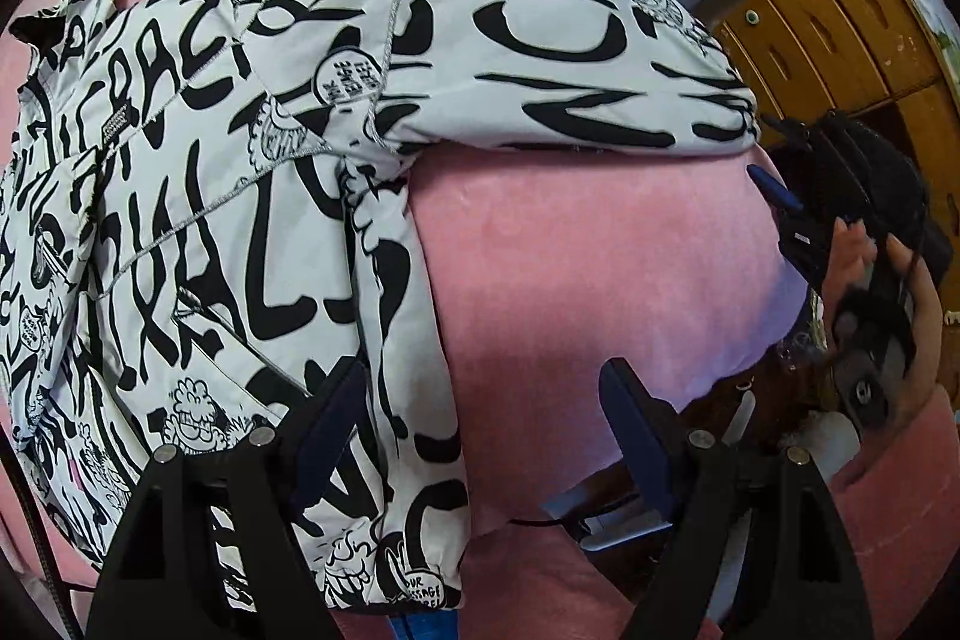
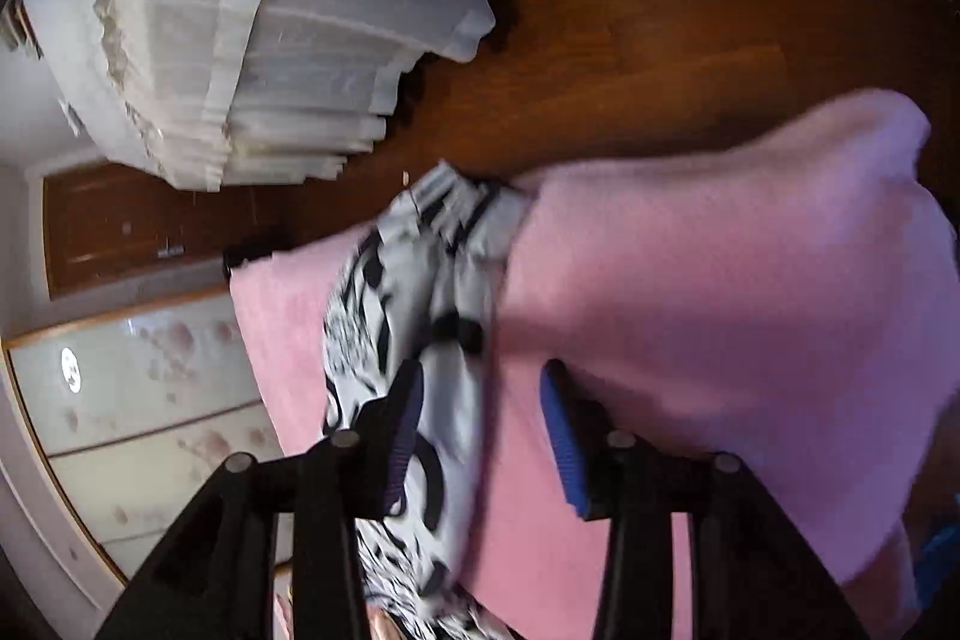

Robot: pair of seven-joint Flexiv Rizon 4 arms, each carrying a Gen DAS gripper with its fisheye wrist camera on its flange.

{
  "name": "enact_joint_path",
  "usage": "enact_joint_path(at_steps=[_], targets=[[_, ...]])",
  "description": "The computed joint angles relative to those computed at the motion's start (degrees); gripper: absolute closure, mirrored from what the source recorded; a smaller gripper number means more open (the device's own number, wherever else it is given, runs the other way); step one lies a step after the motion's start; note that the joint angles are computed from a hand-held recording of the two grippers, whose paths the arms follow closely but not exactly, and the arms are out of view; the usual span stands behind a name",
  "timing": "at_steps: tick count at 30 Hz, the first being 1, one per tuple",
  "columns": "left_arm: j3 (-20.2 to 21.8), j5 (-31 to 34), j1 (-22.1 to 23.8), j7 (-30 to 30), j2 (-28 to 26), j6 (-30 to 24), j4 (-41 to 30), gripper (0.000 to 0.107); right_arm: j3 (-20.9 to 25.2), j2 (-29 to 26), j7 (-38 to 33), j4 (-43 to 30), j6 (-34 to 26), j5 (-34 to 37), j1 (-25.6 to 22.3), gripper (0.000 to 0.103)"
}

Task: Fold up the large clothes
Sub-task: 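Grasp the other sleeve cuff with the right gripper, then lift the sleeve and fold it across the jacket front with the right gripper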

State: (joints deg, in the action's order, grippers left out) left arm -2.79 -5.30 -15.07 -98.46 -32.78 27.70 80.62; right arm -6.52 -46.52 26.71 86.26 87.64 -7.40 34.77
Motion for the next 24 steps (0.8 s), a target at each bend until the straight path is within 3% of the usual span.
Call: enact_joint_path(at_steps=[11,12,14,15,24], targets=[[1.26,0.88,0.35,-4.63,0.6,0.67,0.55,0.028,5.61,-4.77,-2.9,-8.97,-6.63,0.02,-6.86,0.06],[1.31,0.92,0.43,-5.01,0.94,0.93,1.06,0.028,5.85,-4.83,-3.18,-9.31,-7.07,0.02,-6.98,0.065],[1.54,1.23,0.57,-5.87,1.7,1.37,1.95,0.028,6.37,-4.8,-5.25,-10.38,-9.61,-1.14,-7.45,0.088],[1.57,1.38,0.63,-6.25,1.77,1.55,2.09,0.028,6.68,-4.8,-6.57,-10.98,-10.81,-1.81,-7.61,0.091],[2.64,1.7,2.81,-8.97,4.84,4.43,7.01,0.028,-3.89,-1.25,-2.6,-11.54,-17.52,-12.32,-0.27,0.096]])
